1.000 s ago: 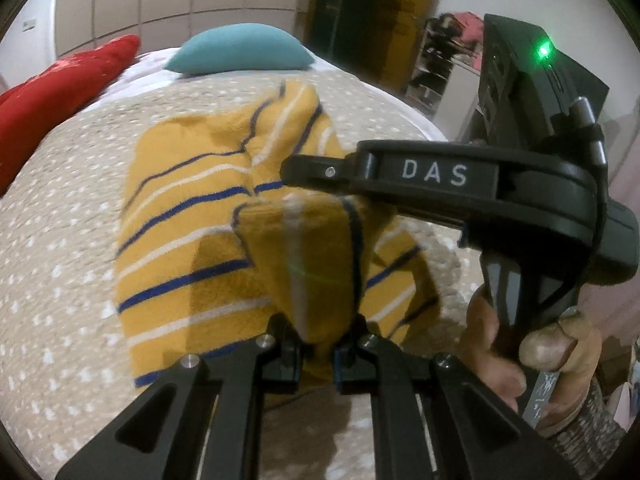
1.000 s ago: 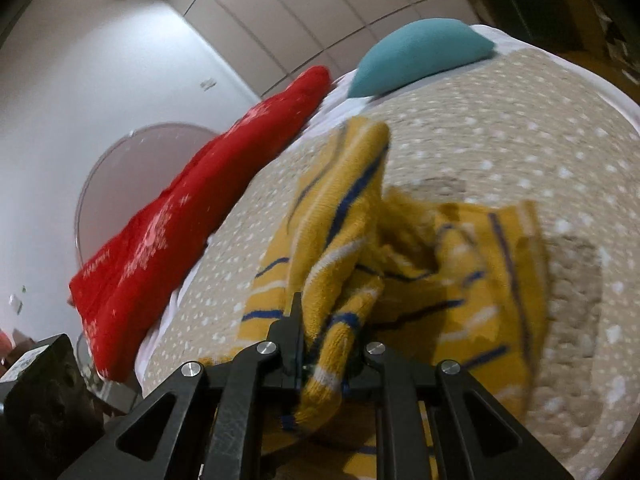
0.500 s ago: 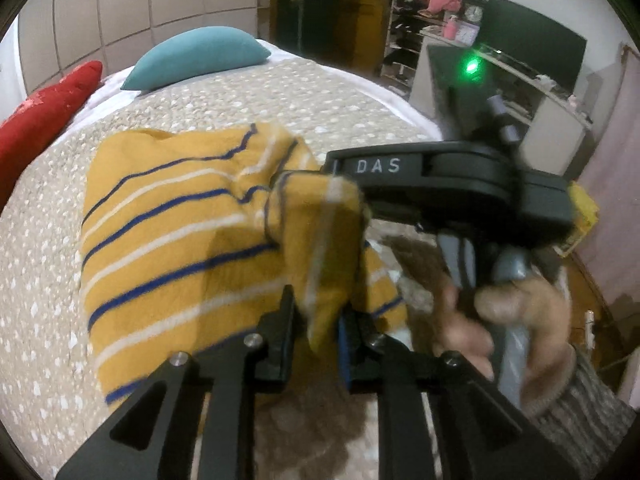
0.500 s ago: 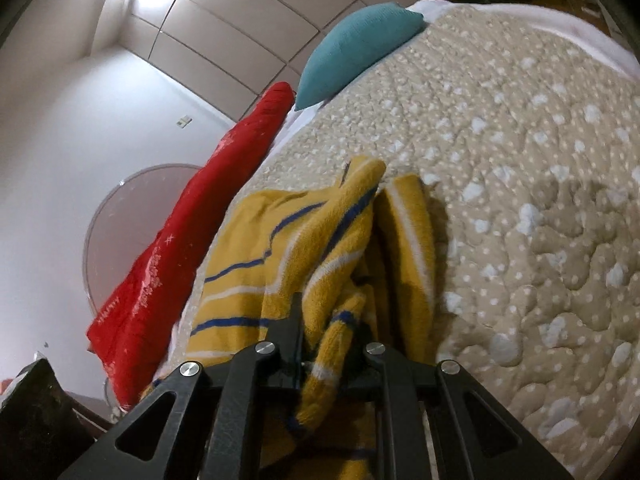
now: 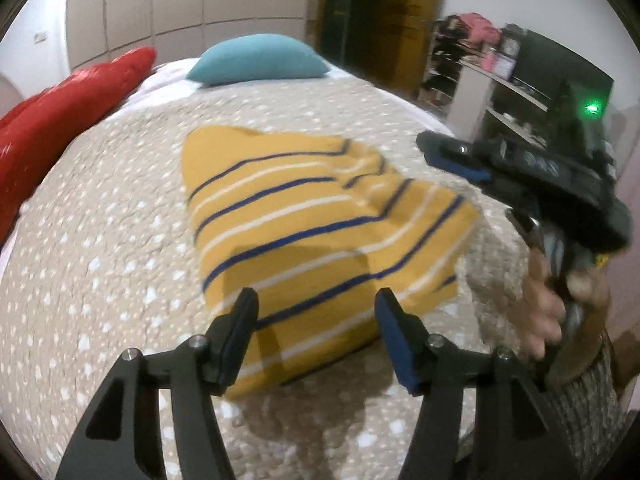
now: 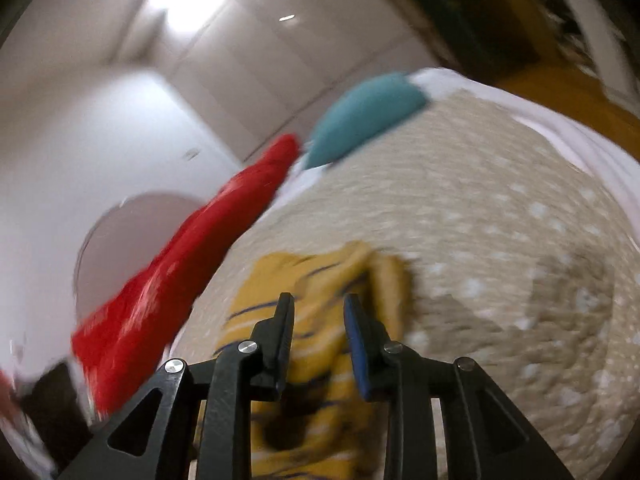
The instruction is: Fold small clothes
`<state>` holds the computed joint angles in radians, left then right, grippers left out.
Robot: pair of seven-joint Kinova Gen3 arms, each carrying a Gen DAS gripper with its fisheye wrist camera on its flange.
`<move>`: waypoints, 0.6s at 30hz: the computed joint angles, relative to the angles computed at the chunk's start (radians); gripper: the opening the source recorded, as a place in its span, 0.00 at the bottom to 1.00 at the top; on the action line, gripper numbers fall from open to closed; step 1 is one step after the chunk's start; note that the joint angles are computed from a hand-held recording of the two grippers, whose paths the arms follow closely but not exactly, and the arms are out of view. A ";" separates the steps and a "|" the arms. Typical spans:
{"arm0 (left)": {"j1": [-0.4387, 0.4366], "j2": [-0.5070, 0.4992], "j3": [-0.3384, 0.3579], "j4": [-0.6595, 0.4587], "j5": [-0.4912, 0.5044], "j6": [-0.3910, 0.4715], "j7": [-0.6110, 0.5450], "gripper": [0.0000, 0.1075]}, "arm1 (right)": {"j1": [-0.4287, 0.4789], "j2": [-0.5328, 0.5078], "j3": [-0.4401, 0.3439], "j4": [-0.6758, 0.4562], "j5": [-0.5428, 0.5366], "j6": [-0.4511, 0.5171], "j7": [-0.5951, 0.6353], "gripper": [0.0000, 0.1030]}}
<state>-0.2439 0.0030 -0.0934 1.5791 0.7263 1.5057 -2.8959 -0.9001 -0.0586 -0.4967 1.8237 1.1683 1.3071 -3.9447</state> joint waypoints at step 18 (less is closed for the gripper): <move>0.071 -0.015 0.044 0.081 -0.116 -0.178 0.070 0.68 | -0.095 0.085 0.076 -0.090 -0.295 0.108 0.010 0.12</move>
